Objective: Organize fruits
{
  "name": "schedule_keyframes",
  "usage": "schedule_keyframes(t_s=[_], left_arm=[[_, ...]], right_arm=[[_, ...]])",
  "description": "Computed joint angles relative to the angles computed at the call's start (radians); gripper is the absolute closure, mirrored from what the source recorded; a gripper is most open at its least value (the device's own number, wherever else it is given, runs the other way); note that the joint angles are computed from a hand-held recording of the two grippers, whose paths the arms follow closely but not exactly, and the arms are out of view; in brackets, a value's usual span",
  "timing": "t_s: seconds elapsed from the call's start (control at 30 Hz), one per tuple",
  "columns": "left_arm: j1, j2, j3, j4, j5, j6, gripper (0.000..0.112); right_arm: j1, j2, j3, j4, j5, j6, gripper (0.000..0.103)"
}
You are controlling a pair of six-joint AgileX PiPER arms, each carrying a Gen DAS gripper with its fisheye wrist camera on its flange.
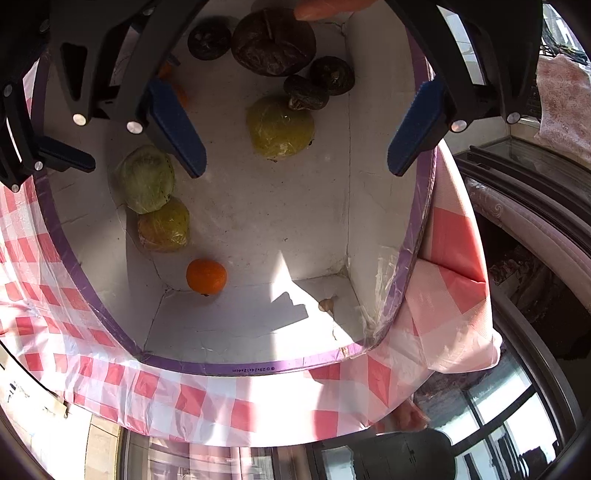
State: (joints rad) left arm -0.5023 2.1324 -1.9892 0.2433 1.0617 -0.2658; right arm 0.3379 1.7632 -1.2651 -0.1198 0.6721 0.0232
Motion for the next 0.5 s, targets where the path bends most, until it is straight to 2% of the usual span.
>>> schedule_keyframes(t_s=[0.17,0.5], left_arm=[[0.015,0.017,-0.02,-0.036,0.031,0.017,0.014],[0.028,0.019,-0.018,-0.077,0.036,0.034,0.013]], right_arm=[[0.003,0.002,-0.002,-0.004,-0.004,0.016,0.017],[-0.003,-0.004,0.007,0.003,-0.008,0.003,0.017]])
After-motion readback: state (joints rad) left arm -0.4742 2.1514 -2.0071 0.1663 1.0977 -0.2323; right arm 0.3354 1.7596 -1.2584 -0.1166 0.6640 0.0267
